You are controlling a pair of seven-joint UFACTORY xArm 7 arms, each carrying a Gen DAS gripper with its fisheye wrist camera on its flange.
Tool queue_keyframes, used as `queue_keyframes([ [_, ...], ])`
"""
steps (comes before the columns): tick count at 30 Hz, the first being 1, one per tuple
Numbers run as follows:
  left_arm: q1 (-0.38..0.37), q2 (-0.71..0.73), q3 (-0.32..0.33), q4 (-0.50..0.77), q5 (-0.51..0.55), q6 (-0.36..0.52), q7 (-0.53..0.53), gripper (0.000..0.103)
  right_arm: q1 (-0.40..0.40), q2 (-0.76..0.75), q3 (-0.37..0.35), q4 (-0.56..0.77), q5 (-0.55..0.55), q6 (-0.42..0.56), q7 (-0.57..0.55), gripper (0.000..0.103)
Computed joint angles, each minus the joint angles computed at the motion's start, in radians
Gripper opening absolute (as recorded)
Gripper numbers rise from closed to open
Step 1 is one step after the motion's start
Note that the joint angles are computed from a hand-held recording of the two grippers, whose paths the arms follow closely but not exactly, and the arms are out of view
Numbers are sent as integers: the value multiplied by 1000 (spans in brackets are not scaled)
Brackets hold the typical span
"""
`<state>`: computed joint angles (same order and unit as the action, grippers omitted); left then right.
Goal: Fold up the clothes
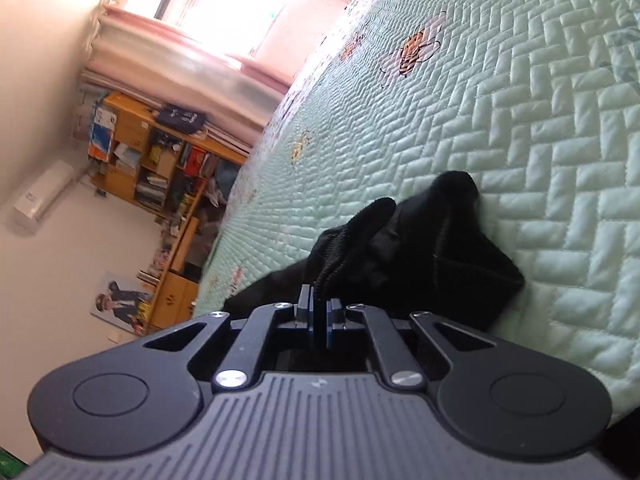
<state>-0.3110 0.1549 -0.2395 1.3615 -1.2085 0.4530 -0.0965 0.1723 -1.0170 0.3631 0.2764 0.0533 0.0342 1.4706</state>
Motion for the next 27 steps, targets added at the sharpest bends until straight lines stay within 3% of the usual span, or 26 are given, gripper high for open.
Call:
queue_keyframes([
  [4,-29,63,-10,43,46,-100,-106,84,-27,27,15,-8,40,-118,61,7],
  [9,-73,101,-10,41,258,-212,-330,83,-60,54,24,44,52,-194,69,7],
  [12,-84,119,-16,49,342,-269,-424,83,-61,73,7,68,58,-226,51,7],
  [16,-58,153,-60,83,377,-310,-475,81,-67,91,-4,101,68,-215,23,7],
  [19,-38,167,-90,90,407,-343,-507,75,-76,83,-1,97,85,-207,24,7],
  [23,-31,170,-99,70,477,-377,-555,59,-75,45,7,67,96,-179,30,7],
  [27,-69,170,-49,67,612,-367,-656,49,-68,41,12,51,96,-167,42,7],
])
